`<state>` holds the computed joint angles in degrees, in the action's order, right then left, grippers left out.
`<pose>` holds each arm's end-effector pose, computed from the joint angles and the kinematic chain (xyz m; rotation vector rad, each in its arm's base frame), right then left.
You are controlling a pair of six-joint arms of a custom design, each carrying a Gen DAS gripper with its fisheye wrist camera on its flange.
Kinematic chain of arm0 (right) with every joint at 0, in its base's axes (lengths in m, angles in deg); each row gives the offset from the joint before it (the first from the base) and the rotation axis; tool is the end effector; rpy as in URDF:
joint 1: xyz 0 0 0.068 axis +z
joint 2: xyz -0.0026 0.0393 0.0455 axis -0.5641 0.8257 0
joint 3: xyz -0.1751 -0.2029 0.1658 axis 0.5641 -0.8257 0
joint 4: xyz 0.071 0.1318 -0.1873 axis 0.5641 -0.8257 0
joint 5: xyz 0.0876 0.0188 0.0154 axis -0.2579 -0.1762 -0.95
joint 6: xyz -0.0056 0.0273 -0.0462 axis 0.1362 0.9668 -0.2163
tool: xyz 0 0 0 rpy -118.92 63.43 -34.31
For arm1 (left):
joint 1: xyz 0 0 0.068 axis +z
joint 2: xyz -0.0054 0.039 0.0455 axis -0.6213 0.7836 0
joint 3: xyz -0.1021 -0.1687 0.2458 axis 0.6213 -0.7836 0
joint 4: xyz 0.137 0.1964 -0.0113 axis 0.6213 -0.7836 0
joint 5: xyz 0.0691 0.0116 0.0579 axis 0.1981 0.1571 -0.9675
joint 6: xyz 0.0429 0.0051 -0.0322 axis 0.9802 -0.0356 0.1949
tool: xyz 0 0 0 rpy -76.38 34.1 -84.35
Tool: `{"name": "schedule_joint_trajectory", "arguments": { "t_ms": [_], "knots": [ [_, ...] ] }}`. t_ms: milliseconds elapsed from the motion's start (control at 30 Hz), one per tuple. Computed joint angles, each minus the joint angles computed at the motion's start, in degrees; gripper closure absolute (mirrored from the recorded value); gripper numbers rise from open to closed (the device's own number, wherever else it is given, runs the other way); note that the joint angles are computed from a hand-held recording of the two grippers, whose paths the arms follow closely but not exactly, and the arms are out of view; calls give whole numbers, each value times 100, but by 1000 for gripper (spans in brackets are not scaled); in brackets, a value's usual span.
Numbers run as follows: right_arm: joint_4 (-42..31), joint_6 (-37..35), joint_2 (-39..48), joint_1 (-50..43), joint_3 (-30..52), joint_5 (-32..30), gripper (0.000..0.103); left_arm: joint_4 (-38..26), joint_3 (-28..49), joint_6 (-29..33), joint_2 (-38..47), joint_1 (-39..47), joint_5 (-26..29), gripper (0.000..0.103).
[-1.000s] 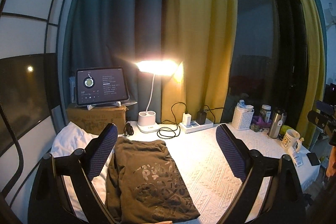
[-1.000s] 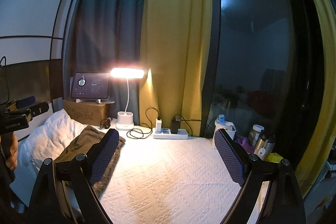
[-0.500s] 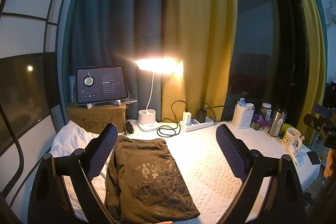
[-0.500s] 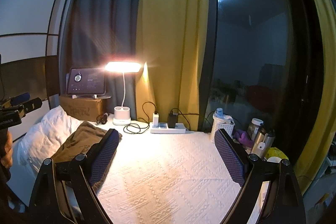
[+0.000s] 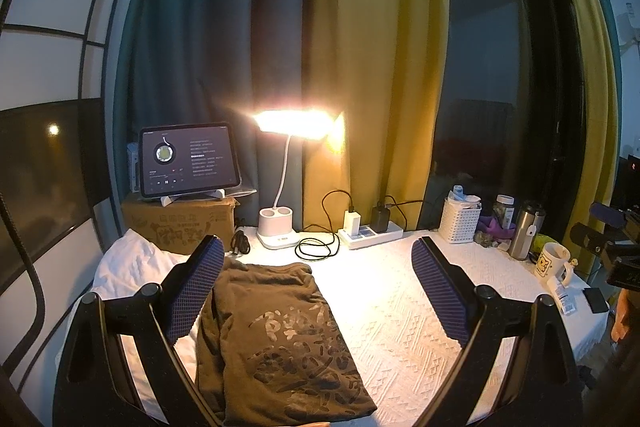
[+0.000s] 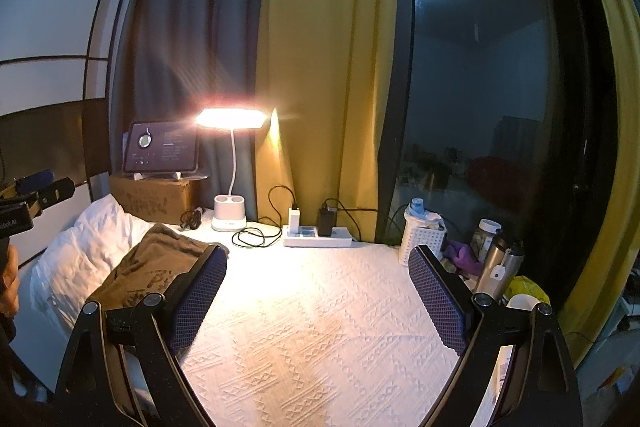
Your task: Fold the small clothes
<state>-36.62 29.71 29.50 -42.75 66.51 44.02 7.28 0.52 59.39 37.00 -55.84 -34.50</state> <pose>0.1975 -0.0278 0.2823 -0.0072 1.8842 -0.1523 0.2891 -0.0939 0.2481 0.2583 1.8204 -0.3586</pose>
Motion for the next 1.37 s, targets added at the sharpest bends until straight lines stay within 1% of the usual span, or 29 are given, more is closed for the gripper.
{"name": "schedule_joint_trajectory", "arguments": {
  "t_ms": [633,1367],
  "knots": [
    [-2,20,50,20,36,47,10,-221,129,-20,18,-11,-11,9],
    [63,-111,282,-182,76,-227,10,-93,94,29,169,17,-48,9]
  ]
}}
